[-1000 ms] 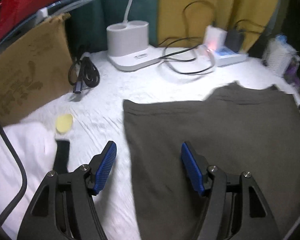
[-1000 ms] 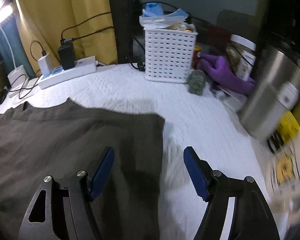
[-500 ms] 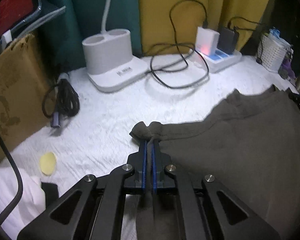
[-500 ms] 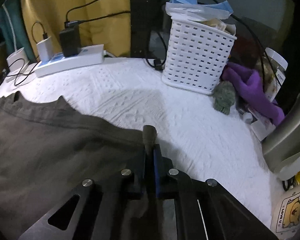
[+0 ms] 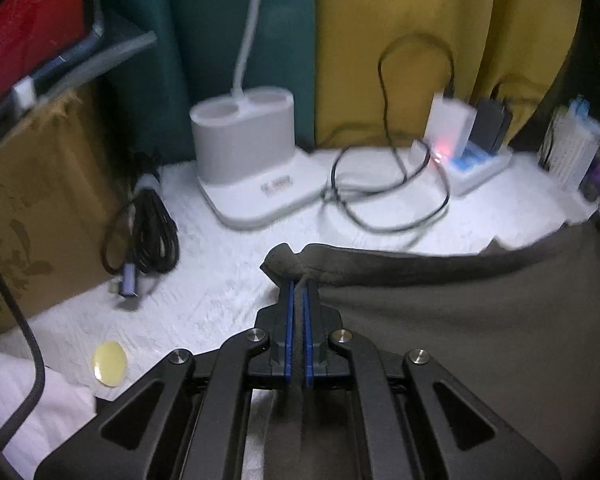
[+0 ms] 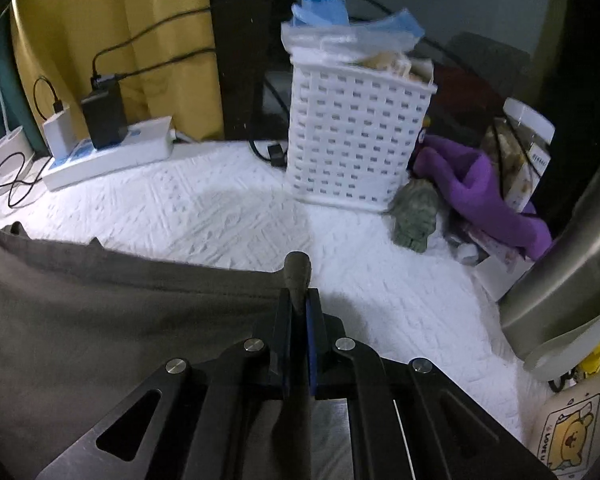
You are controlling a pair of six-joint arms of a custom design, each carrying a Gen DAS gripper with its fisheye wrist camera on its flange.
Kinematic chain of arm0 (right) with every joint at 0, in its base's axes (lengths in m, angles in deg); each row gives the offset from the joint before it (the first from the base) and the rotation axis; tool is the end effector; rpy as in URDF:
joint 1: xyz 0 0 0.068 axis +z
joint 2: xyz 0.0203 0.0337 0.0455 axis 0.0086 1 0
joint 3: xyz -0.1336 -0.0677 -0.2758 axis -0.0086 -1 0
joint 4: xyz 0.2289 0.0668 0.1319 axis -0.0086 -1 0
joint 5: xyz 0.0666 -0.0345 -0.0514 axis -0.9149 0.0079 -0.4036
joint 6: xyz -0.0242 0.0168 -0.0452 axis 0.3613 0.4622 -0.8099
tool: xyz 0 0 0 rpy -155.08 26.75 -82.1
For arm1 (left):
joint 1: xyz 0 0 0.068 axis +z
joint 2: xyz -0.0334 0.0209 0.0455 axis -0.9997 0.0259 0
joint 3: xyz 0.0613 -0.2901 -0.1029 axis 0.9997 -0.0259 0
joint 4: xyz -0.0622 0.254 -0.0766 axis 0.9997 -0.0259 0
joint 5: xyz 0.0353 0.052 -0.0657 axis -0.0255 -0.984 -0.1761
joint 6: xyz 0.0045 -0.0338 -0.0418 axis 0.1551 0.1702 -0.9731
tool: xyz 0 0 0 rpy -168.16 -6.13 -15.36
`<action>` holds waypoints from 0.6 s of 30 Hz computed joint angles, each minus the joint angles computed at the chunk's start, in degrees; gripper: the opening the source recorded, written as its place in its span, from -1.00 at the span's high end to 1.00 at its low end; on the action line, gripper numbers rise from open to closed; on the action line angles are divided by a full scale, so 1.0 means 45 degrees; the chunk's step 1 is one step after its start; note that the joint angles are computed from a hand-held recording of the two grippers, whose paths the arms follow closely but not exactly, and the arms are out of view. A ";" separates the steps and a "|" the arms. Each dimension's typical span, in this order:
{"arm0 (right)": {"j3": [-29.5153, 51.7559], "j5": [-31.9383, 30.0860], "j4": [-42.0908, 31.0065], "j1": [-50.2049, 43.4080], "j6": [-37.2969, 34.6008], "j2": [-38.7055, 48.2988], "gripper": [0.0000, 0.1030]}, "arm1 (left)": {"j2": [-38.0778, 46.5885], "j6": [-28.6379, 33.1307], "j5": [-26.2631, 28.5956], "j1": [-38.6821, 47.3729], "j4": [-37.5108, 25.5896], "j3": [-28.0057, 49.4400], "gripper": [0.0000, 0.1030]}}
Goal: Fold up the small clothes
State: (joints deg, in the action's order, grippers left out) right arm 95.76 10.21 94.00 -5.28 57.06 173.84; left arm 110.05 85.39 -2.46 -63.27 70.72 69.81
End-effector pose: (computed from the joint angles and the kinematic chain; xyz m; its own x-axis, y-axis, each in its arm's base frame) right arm 0.3671 -0.0264 0.1227 -0.6201 -0.4073 -0.6706 -0.4584 0.8817 -0.1116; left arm 0.2156 0.0974 0.1152 -0.7293 -0.1936 -0.6562 -0.2631 0.9647 0.0078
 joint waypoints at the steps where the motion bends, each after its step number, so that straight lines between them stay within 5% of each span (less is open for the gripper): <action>1: 0.0096 0.0105 0.0001 0.0024 -0.0005 0.0220 0.90 | 0.0359 -0.0069 -0.0078 -0.0044 0.0162 0.0044 0.94; 7: 0.0150 0.0579 0.0145 0.0208 -0.0083 0.0464 0.90 | 0.0357 -0.0284 -0.1063 -0.0117 0.0120 0.0116 0.89; 9: 0.0246 0.0572 -0.0034 0.0187 -0.0217 0.0470 0.89 | -0.0192 -0.0269 -0.0437 0.0460 -0.0737 0.0258 0.83; 10: 0.0295 0.0615 -0.0147 0.0204 -0.0205 0.0454 0.80 | -0.0658 -0.0252 0.0000 0.0811 -0.1179 0.0236 0.71; 12: 0.0121 0.0957 0.0096 0.0206 -0.0034 0.0339 0.48 | -0.2036 -0.0076 0.0605 0.1451 -0.1945 -0.0132 -0.12; 15: -0.0222 0.1480 0.0625 0.0080 0.0102 0.0226 -0.53 | -0.4162 0.0581 0.1713 0.2421 -0.3508 -0.0760 -0.20; 18: -0.0437 0.1226 0.0507 -0.0355 -0.0011 0.0085 -0.63 | -0.6294 0.1225 0.2093 0.2926 -0.5320 -0.1319 -0.20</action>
State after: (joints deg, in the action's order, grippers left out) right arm 93.79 15.72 96.28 -6.87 57.01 174.22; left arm 81.73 90.90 6.95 -50.11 46.78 63.88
